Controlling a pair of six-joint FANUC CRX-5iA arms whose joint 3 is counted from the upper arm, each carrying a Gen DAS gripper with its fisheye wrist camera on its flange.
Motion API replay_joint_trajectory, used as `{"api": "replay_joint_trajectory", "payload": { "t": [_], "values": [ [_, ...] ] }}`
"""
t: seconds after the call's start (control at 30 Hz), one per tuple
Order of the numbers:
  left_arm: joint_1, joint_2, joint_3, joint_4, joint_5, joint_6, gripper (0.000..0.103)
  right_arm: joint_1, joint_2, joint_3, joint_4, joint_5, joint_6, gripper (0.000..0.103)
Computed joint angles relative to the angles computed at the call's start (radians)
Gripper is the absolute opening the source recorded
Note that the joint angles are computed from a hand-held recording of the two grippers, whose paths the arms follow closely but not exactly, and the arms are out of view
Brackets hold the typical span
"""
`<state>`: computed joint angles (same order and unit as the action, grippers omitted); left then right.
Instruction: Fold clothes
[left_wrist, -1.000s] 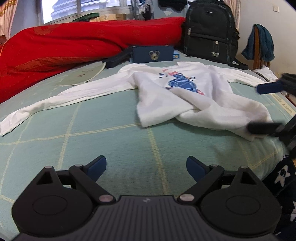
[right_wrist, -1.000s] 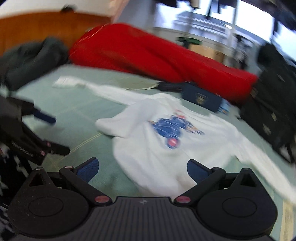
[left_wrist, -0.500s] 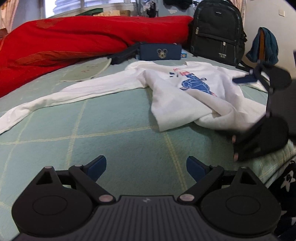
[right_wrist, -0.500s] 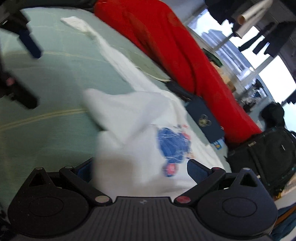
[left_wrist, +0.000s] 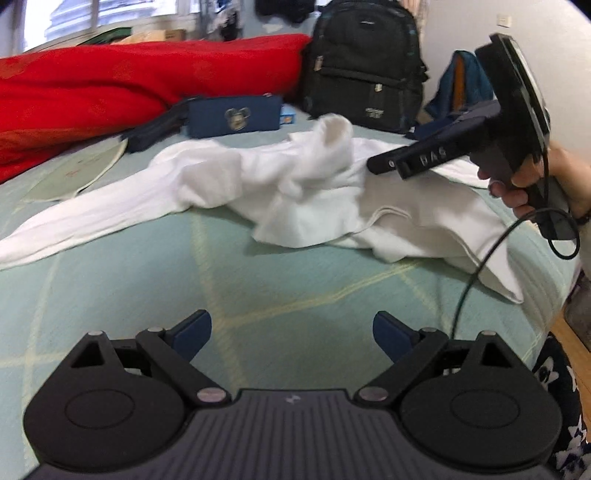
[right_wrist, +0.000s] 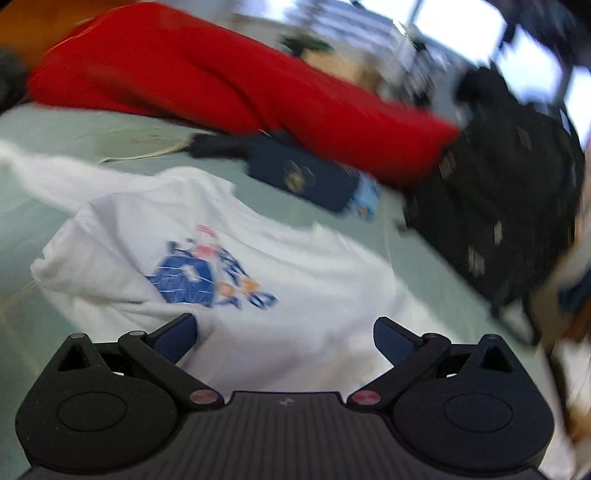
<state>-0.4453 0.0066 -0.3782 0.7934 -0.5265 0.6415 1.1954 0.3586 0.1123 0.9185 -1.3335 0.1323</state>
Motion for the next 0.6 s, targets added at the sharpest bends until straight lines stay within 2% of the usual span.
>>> {"api": "replay_joint_trajectory", "payload": {
  "t": [0.2, 0.27, 0.37, 0.4, 0.47, 0.53, 0.6],
  "values": [
    [-0.039, 0.044, -0.018, 0.148, 0.087, -0.183, 0.098, 0.076, -0.171, -0.216, 0.062, 0.164, -0.195, 0.103],
    [-0.057, 0.057, -0.03, 0.231, 0.126, -0.277, 0.098, 0.113, -0.225, -0.298, 0.104, 0.212, -0.271, 0.103],
    [-0.094, 0.079, -0.053, 0.43, 0.164, -0.49, 0.097, 0.168, -0.259, -0.369, 0.142, 0.209, -0.385, 0.103],
    [-0.1, 0.09, -0.05, 0.453, 0.165, -0.524, 0.095, 0.189, -0.263, -0.384, 0.135, 0.187, -0.433, 0.103],
    [-0.104, 0.115, -0.035, 0.462, 0.153, -0.562, 0.095, 0.215, -0.284, -0.424, 0.122, 0.175, -0.536, 0.103],
    [-0.076, 0.144, 0.008, 0.35, 0.085, -0.474, 0.088, 0.243, -0.306, -0.473, 0.106, 0.17, -0.674, 0.103],
    [-0.081, 0.13, -0.003, 0.354, 0.087, -0.475, 0.088, 0.266, -0.329, -0.525, 0.101, 0.179, -0.821, 0.103]
  ]
}}
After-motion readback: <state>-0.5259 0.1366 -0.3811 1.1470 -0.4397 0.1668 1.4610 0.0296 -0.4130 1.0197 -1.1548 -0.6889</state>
